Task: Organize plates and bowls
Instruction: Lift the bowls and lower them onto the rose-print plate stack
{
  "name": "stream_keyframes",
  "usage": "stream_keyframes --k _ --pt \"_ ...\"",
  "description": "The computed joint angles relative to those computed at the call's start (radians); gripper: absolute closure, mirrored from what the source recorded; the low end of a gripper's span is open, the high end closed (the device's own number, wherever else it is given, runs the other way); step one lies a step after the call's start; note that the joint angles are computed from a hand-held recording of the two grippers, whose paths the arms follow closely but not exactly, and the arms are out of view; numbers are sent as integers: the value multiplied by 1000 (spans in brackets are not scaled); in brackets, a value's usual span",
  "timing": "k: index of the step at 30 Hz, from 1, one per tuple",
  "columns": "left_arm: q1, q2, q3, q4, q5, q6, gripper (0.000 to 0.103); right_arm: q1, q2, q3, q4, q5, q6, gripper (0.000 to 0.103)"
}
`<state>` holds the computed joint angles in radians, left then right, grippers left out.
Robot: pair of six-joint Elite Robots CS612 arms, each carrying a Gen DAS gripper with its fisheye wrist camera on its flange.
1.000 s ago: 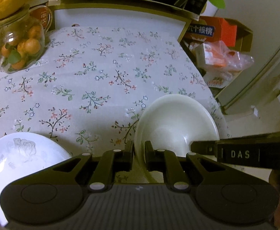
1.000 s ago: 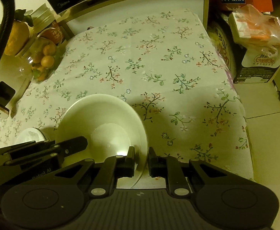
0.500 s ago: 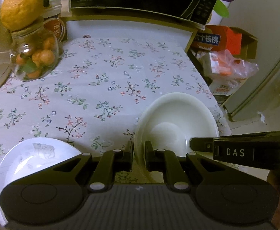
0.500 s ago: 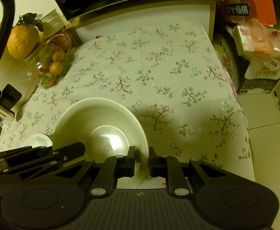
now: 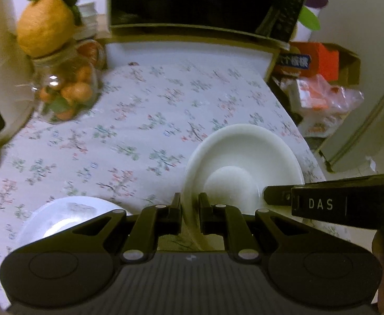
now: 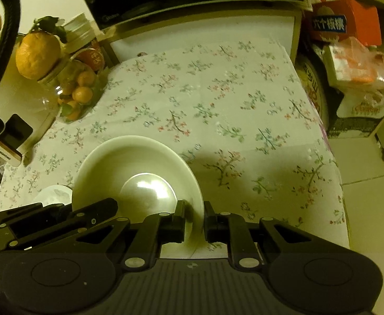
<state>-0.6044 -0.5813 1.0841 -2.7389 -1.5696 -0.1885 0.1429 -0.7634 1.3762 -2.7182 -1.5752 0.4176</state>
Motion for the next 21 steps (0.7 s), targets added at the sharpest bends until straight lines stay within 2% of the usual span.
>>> stream_keyframes --k 7,12,16,21 --pt "16 -25 35 -54 43 -40 92 22 19 -46 -26 9 -25 89" --pt "34 -54 83 -78 58 -59 92 32 34 -81 -25 54 -54 89" --pt "46 -77 123 -45 83 -93 92 42 53 -119 34 129 -106 89" --pt "64 -95 155 22 67 -148 92 64 77 -168 146 169 -175 89"
